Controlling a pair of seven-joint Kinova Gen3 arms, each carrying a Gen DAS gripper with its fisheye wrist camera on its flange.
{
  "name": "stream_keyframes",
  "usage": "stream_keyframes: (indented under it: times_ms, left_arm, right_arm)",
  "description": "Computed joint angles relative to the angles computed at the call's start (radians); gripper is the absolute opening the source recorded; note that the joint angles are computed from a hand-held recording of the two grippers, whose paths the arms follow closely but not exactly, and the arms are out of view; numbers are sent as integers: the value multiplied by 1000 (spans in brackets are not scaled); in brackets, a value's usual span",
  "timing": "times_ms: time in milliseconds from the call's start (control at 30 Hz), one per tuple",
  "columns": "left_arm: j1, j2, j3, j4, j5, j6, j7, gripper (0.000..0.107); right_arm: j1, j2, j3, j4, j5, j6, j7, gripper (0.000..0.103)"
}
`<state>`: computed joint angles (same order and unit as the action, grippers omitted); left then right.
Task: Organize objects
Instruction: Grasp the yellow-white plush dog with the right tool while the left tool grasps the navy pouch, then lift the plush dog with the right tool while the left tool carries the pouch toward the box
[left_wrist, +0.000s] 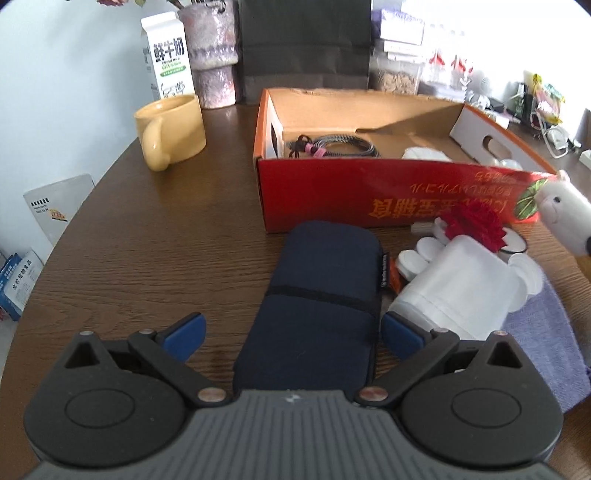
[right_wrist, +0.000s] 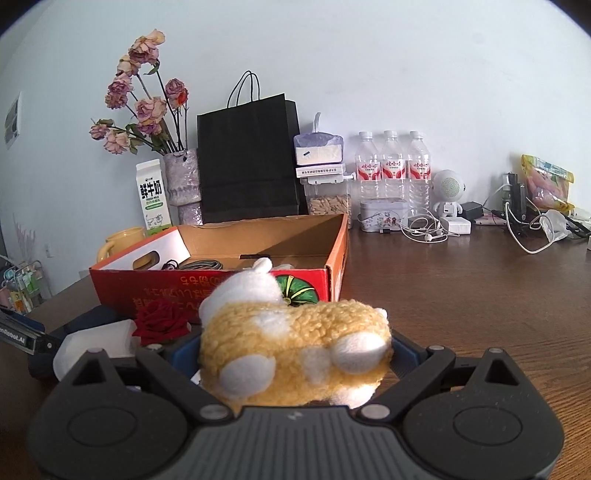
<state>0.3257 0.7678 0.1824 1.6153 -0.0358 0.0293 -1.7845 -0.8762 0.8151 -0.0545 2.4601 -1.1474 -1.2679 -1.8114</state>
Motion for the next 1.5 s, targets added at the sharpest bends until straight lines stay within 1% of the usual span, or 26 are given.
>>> stream_keyframes:
  times_ms: [133, 200, 267, 300, 333, 533, 600, 900, 1200, 1233, 1333, 1500]
  left_arm:
    - [-14, 17, 23, -12, 2, -1, -3, 103]
    - [-56, 28, 75, -10, -5, -4, -15, 97]
    - [-101, 41, 131, -19, -15, 13, -34, 83]
    - [-119, 45, 155, -17, -15, 14, -47, 81]
    - [-121, 44, 159, -8, -19, -1, -53, 74]
    - [-135, 41, 174, 35, -13, -70, -47, 68]
    - [-124, 32, 158, 55, -8, -97, -29, 67]
    - [-143, 10, 159, 143, -51, -211, 49, 65]
    - [-117, -57, 104, 278, -113, -417, 135, 65]
    - [-117, -64, 103, 286, -123, -431, 147, 65]
    - [-143, -80, 134, 304, -184, -462, 195, 65]
    - [-152, -92, 157, 307, -267, -512, 270, 65]
  right_arm:
    - [4, -4, 0, -4, 1, 8, 7, 98]
    - [7, -5, 0, -4, 5, 11, 8, 98]
    - [8, -6, 0, -4, 5, 12, 9, 98]
    - [8, -6, 0, -5, 5, 12, 10, 98]
    - [7, -7, 0, -5, 4, 12, 10, 98]
    - [8, -8, 0, -4, 5, 12, 10, 98]
    - [8, -6, 0, -6, 3, 14, 11, 98]
    - [-7, 4, -2, -16, -25, 2, 17, 98]
    - [-56, 25, -17, -18, -78, -52, 11, 98]
    - [-61, 24, -18, -20, -81, -58, 15, 98]
    - [-63, 10, -17, -28, -71, -69, 41, 98]
    - [-40, -20, -15, -59, -28, -76, 104, 98]
